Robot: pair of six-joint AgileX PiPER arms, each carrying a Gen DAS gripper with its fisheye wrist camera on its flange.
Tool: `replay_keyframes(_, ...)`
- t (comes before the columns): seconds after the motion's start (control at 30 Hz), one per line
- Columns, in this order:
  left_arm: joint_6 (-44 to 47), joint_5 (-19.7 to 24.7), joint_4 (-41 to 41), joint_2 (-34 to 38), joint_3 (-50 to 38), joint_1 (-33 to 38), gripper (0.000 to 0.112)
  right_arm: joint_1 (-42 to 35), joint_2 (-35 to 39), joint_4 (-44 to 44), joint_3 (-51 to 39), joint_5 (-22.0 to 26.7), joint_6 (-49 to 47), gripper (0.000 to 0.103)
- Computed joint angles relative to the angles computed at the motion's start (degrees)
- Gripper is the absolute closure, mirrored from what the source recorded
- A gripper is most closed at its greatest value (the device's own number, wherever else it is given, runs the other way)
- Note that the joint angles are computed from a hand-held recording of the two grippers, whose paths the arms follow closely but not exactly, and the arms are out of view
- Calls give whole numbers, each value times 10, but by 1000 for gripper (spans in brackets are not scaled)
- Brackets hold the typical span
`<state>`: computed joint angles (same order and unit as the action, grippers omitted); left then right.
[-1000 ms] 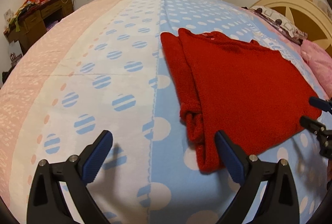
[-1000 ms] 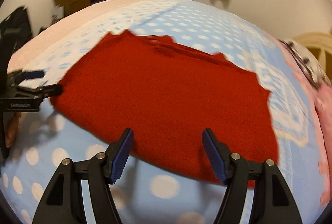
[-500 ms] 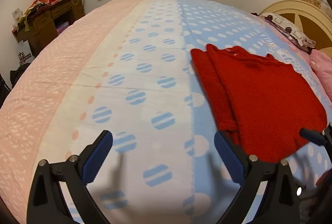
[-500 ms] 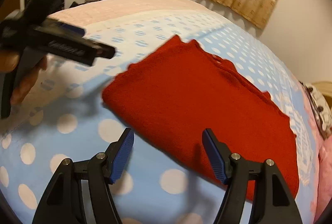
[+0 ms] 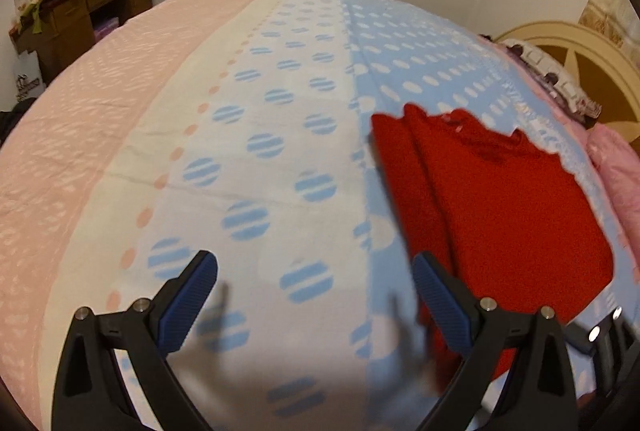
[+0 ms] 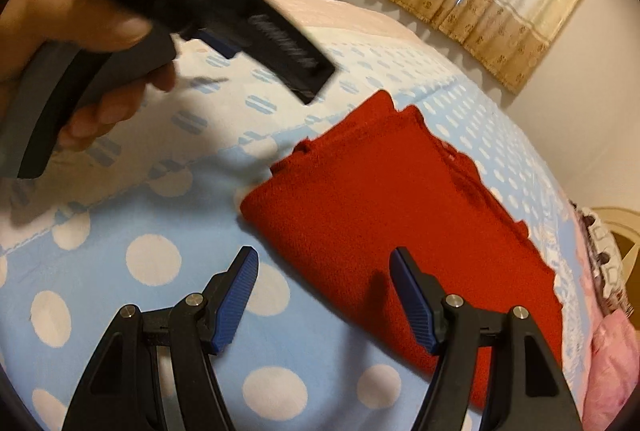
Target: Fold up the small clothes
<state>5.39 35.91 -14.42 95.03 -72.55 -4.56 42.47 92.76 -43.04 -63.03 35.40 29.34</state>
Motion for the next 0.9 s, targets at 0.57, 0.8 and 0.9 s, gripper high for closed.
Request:
replay_keyframes(0.57, 119, 67, -184, 136, -164, -13, 15, 30, 32, -111, 5, 4, 90, 34)
replay_keyframes(0.8, 113, 106, -197, 197, -232, -12, 41, 38, 36, -130, 3, 11, 110, 40)
replay_keyframes(0.9, 115, 103, -196, 203, -239, -15, 42, 47, 40, -138, 3, 15, 117, 46)
